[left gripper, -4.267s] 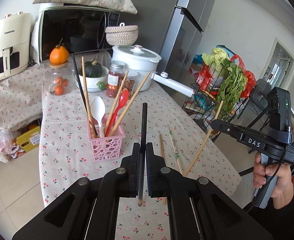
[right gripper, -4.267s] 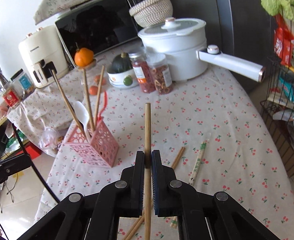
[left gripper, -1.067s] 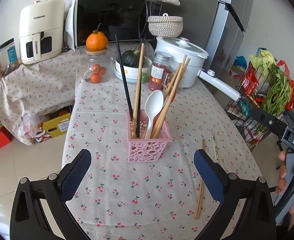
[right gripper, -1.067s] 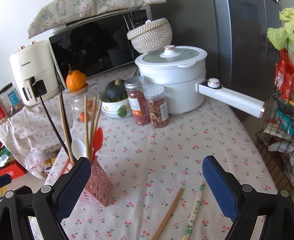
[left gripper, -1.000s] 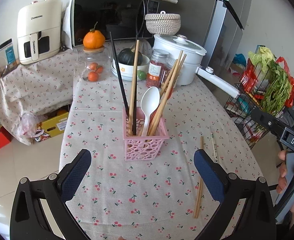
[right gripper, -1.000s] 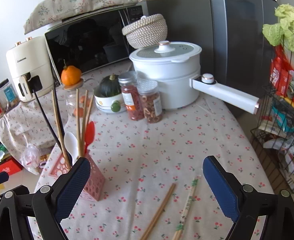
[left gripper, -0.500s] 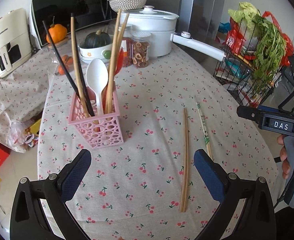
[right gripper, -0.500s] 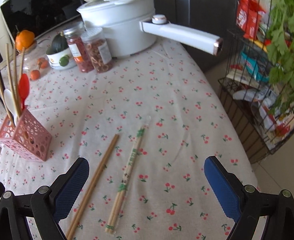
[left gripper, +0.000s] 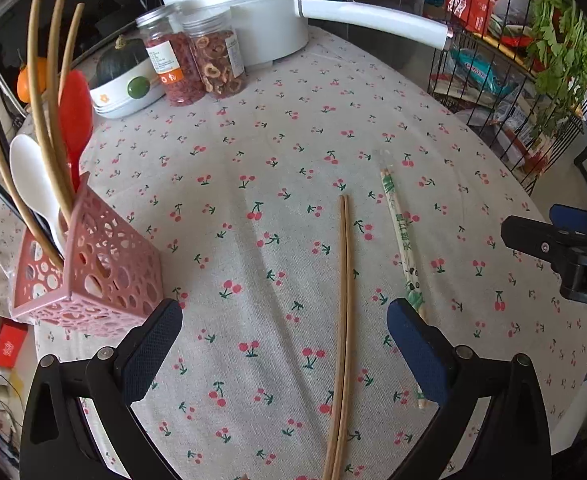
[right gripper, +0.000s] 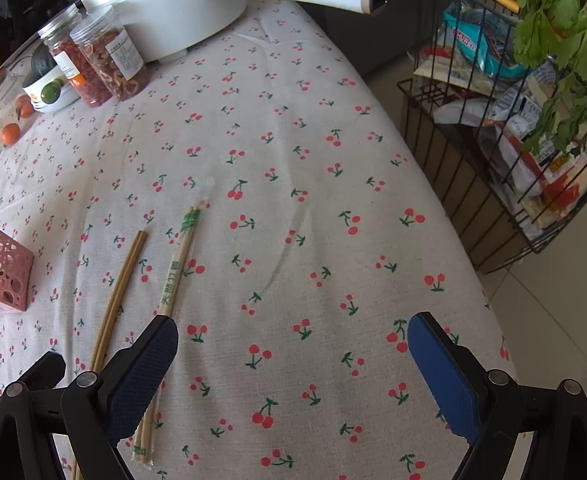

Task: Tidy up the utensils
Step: 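Grasp the last wooden chopstick with the left tool while the right grasps the plastic-wrapped chopsticks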

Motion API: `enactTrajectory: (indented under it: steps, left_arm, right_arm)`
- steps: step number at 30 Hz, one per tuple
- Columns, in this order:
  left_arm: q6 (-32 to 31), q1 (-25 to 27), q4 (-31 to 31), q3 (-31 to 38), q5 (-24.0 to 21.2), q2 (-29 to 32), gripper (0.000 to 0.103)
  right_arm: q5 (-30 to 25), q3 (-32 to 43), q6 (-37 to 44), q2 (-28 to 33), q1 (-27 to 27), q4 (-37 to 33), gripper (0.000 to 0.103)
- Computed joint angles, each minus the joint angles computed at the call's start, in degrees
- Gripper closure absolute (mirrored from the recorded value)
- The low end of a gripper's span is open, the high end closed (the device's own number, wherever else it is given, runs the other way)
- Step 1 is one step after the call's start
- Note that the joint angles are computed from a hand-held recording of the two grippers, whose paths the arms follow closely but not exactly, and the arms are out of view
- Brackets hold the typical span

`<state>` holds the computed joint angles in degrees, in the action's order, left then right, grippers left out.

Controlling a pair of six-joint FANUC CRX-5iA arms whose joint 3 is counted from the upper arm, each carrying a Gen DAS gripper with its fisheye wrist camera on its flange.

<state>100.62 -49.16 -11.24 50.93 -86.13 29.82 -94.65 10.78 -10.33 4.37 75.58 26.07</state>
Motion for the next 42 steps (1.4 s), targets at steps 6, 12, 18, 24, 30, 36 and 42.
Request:
enactTrajectory:
  steps: [6,12,18,24,30,36,42]
  left_arm:
    - [-0.3,0.6,2.4,10.5,-5.4,8.0,0.009]
    - [0.7,2.6,10.3,14.9,-7.4,12.9,0.057]
    - [-1.0,2.1,9.7,17.7,-8.1,14.4,0.089]
    - [-2.5,2.2,10.2,11.3,-4.1,10.1,0.094]
    - [-4.6,2.9,10.1,0.5,1.8,1.0,0.094]
    - [-6.1,5.2,11.7,-11.4,7.3,-9.0,0.094]
    - [-6.2,8.1,14.2,-19.9,11.5,-15.6,0.094]
  right_arm:
    - [1.2,-1.7,0.6,-0.9,-1.0,-1.1,0.007]
    - [1.8,-2.2,1.1,-1.2,-1.5,-0.8,0.007]
    - [2.1,-2.4,0.9,-1.2,-1.8,-1.0,0.007]
    - [2.4,-1.6,1.1,-0.3,-2.3,-1.5,0.007]
    - [2.7,0.1,1.5,1.3,-2.9,-1.8,0.007]
    - [3.1,3.5,3.5,4.7,-3.7,-1.8,0.007]
    - [4.1,7.7,6.6,9.1,-5.0,-1.8,0.007]
